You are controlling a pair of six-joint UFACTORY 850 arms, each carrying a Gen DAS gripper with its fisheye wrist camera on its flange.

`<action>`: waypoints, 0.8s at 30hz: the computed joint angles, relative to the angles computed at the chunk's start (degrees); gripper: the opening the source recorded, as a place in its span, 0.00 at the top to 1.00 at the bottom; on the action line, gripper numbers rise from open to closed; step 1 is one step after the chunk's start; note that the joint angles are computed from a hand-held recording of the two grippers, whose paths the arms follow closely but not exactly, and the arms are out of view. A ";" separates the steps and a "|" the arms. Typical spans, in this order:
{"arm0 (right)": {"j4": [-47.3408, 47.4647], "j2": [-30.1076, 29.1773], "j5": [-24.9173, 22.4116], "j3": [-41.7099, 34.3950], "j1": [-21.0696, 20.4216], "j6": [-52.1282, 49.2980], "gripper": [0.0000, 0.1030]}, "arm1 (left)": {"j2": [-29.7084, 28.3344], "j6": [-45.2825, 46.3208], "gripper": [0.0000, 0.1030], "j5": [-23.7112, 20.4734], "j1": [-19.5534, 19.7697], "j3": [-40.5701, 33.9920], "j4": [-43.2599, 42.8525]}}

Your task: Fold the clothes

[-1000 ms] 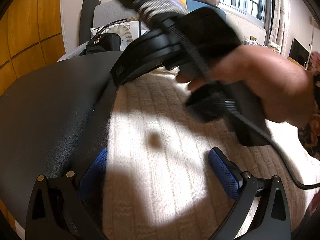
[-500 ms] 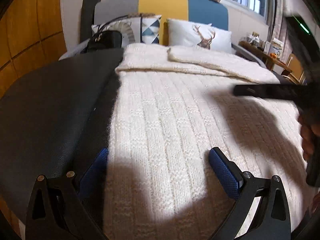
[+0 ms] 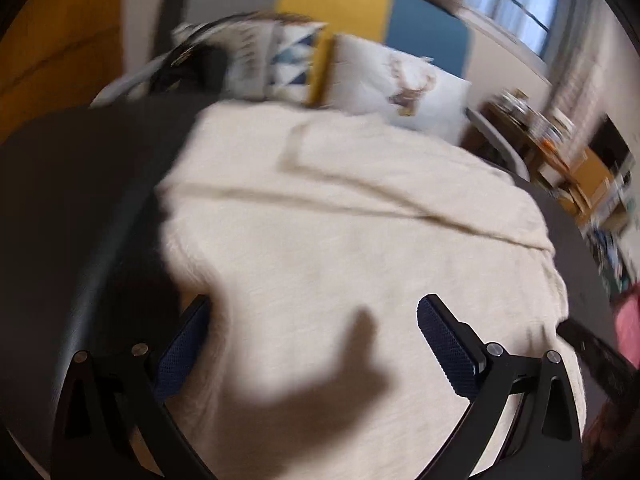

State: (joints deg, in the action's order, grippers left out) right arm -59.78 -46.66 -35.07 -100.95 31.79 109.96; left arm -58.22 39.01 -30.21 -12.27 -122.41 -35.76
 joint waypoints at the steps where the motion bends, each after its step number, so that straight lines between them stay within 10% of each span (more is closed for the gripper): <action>1: -1.78 2.05 1.24 3.38 0.22 3.18 0.80 | -0.03 2.17 0.01 0.51 -1.11 -0.32 -0.34; 10: -12.75 13.51 6.80 22.25 3.21 17.26 0.80 | 4.28 32.78 0.12 12.94 -11.80 6.35 -13.06; 20: -25.02 17.66 6.46 32.28 6.13 35.42 0.83 | -7.95 -0.82 0.15 8.71 -16.91 -13.01 25.10; 24: -18.93 15.74 2.18 29.51 7.56 26.41 0.83 | -9.65 -5.92 0.15 9.40 -18.25 -14.51 32.56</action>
